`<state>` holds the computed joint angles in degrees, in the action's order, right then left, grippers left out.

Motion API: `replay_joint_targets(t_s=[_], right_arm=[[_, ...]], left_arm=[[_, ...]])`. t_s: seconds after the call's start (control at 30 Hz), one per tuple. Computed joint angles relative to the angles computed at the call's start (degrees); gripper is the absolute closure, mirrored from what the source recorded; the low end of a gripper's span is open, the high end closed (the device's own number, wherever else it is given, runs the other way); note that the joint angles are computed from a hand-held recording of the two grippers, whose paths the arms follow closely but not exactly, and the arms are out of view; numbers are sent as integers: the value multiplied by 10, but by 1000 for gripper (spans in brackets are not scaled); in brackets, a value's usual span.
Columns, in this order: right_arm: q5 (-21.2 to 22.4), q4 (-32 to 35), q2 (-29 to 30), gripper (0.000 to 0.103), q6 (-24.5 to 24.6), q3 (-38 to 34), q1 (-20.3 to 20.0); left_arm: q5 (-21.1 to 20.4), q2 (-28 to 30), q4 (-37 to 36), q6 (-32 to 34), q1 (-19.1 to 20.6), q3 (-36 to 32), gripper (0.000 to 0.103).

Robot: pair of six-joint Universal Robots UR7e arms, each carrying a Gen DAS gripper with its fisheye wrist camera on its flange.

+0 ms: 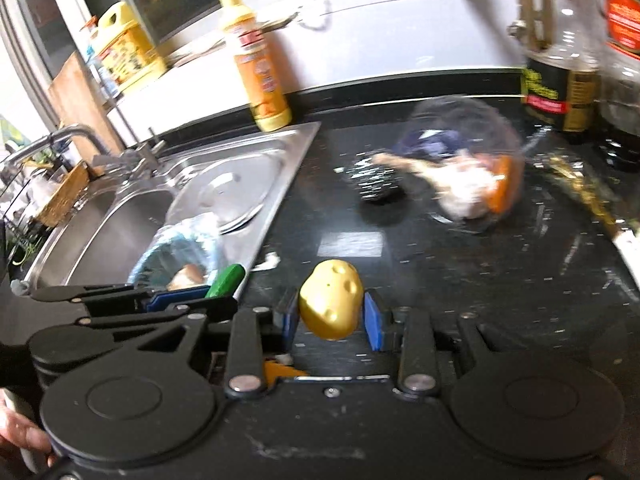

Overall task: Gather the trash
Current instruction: 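Carry the potato and chili over the blue bin and open both grippers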

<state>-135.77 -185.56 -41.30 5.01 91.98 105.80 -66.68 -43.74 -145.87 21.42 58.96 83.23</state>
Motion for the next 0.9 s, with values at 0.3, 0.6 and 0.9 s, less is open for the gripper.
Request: replay_joint_targets(t_s=[0.3, 0.6, 0.9], right_arm=[[10, 47, 64, 70, 21, -82, 19], [29, 83, 123, 70, 29, -166, 29], [69, 162, 190, 70, 31, -279, 27]], left_arm=[[-3, -16, 13, 8, 33, -21, 86], [11, -23, 24, 22, 66, -53, 86], [39, -27, 34, 35, 98, -81, 86]])
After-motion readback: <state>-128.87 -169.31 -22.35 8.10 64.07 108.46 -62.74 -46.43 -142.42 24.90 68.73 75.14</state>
